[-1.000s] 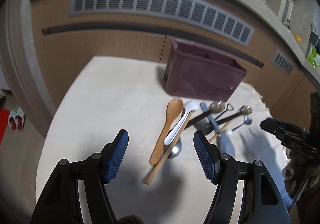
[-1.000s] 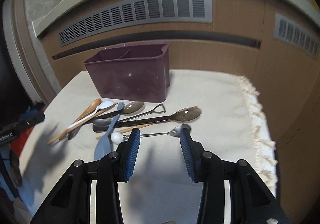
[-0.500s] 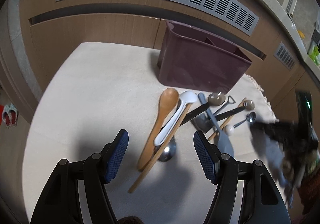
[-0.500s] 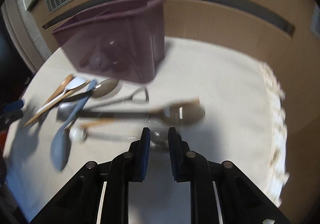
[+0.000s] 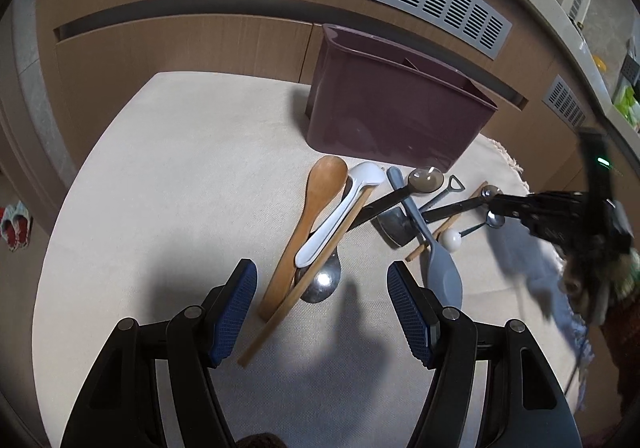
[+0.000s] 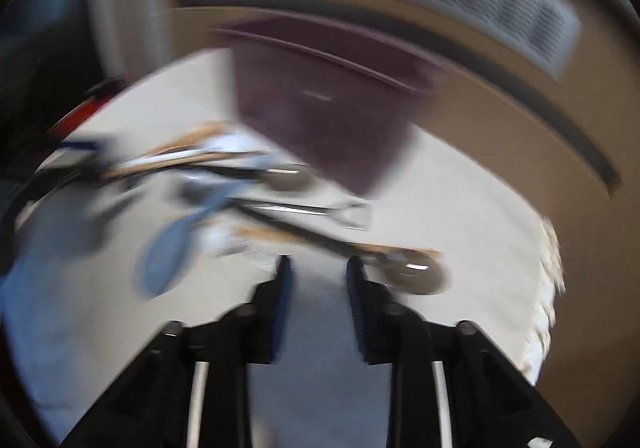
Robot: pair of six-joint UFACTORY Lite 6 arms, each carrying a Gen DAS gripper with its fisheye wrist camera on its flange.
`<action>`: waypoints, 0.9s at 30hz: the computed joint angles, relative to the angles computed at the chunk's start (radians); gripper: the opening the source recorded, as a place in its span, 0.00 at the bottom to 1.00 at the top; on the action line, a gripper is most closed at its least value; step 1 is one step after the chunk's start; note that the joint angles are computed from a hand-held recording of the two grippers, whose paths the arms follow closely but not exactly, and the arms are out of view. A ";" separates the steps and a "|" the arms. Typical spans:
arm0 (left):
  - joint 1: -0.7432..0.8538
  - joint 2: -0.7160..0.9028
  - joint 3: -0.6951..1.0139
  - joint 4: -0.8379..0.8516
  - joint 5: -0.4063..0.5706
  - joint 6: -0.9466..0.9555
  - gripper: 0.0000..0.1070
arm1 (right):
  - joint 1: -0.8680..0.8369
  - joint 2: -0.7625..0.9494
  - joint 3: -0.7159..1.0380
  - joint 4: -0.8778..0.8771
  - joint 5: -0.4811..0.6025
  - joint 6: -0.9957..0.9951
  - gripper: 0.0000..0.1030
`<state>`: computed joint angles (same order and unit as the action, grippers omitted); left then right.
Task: Organize utensils
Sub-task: 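Reach the right tool to the white-ball-handled spoon and grasp its handle, then lift the ball-handled spoon with the right tool while the left tool grasps the wooden spoon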
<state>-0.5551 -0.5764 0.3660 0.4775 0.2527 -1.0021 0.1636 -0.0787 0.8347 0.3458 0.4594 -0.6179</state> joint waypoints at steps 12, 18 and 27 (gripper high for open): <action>0.061 0.085 -0.004 -0.112 -0.100 0.135 0.64 | -0.107 -0.179 -0.154 0.284 0.410 -0.258 0.12; 0.017 0.005 -0.038 -0.066 -0.048 0.078 0.64 | 0.165 -0.339 -0.242 0.159 0.140 -0.225 0.23; -0.014 -0.155 -0.098 -0.048 0.137 0.069 0.64 | 0.198 0.066 -0.014 0.309 -0.019 -0.353 0.25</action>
<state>-0.5693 -0.7316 0.2685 0.4295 0.3899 -0.9331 0.3618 -0.0126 0.8207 0.6544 0.4406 -0.9705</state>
